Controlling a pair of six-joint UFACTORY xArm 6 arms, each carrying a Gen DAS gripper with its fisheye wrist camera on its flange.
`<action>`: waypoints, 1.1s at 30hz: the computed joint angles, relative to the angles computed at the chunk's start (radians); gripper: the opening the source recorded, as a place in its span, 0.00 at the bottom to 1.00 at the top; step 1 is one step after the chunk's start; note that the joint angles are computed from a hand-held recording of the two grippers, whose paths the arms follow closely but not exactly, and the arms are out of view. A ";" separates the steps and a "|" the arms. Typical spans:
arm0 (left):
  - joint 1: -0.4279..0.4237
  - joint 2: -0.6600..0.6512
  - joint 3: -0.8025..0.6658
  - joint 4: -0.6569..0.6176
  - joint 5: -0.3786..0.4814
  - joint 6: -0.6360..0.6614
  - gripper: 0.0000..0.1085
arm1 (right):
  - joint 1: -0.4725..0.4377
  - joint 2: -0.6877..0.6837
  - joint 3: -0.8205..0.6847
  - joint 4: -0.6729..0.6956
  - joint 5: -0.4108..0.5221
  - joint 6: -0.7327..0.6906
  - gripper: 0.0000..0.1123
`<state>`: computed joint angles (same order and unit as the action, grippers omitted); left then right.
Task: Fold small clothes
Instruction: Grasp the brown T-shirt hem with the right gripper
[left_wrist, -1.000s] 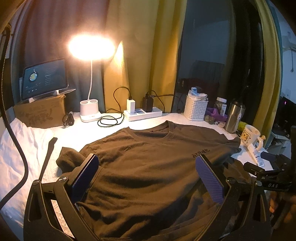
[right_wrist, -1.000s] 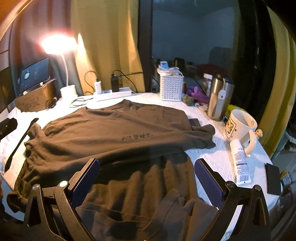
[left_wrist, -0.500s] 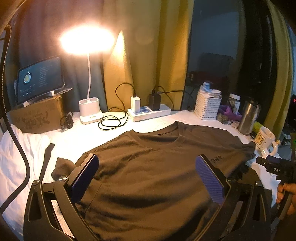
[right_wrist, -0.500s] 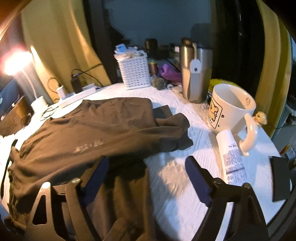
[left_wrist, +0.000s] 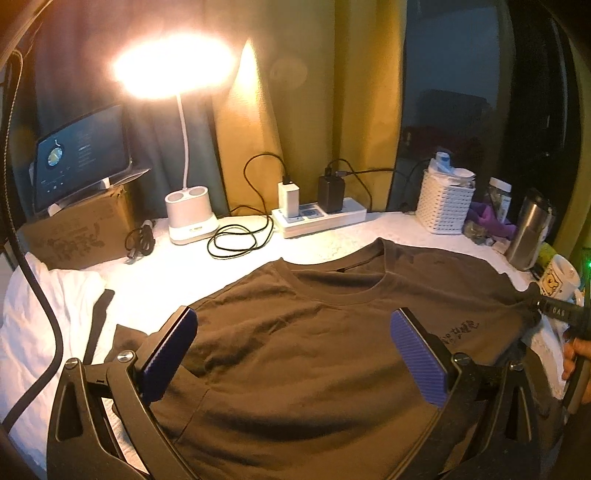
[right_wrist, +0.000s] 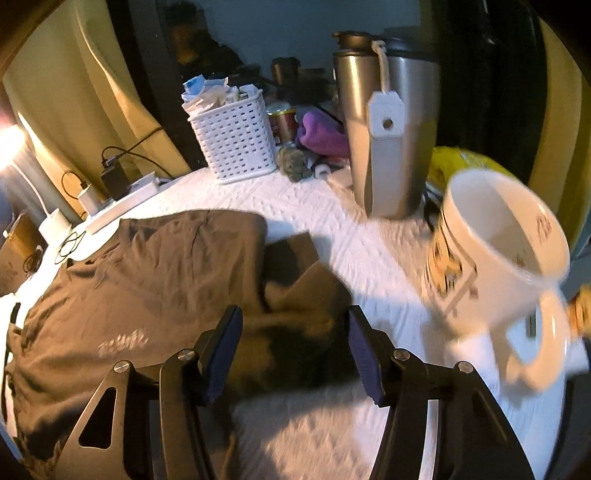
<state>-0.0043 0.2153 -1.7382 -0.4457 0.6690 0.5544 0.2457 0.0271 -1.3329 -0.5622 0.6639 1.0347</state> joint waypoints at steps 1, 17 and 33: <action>-0.002 -0.001 0.001 0.013 -0.004 -0.009 0.95 | -0.009 0.016 -0.019 0.002 -0.003 -0.020 0.54; 0.018 0.032 -0.027 0.229 -0.057 -0.214 0.95 | -0.064 0.287 -0.327 0.099 0.093 -0.299 0.53; 0.092 0.163 -0.224 0.137 0.019 -0.133 0.95 | -0.013 0.171 -0.291 -0.083 0.081 -0.163 0.05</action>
